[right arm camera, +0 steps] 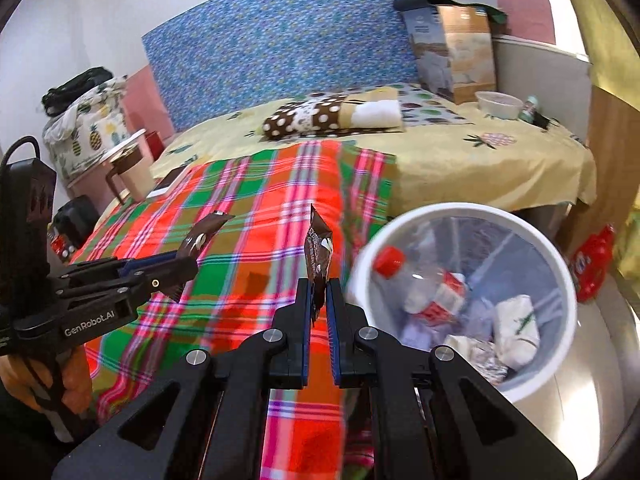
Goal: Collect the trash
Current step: 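Carry both brown wrappers over the white mesh bin with both tools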
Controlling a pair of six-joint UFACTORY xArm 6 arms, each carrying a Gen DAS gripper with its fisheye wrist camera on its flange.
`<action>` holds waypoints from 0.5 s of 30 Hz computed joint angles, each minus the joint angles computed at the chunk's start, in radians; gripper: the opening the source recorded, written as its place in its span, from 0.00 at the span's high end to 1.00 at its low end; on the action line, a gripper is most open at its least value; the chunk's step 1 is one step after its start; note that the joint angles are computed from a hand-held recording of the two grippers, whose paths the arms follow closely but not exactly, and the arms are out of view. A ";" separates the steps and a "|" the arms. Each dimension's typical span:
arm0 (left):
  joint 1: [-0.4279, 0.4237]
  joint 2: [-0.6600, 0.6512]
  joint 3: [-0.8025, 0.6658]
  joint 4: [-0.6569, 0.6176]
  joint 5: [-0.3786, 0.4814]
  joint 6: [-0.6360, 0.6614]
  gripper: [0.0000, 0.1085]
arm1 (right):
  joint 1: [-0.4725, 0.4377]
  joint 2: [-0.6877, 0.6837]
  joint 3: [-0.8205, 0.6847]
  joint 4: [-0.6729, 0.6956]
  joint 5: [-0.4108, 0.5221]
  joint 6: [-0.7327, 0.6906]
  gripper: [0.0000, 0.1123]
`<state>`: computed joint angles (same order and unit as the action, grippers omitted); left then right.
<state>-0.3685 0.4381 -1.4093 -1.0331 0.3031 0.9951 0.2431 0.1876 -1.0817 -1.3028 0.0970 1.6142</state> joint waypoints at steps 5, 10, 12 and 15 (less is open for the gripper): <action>-0.036 0.020 -0.036 0.011 0.025 -0.001 0.83 | -0.022 -0.034 0.036 -0.045 0.016 0.067 0.91; -0.064 0.045 -0.076 0.033 0.048 -0.012 0.83 | -0.042 -0.061 0.068 -0.078 0.031 0.118 0.91; -0.075 0.058 -0.094 0.044 0.057 -0.018 0.83 | -0.055 -0.073 0.083 -0.091 0.030 0.138 0.91; -0.090 0.081 -0.125 0.063 0.072 -0.032 0.83 | -0.068 -0.085 0.101 -0.099 0.035 0.157 0.91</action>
<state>-0.4582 0.5193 -1.5340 -0.9702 0.3747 0.9635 0.1755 0.1029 -0.9807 -1.4015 0.1317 1.7707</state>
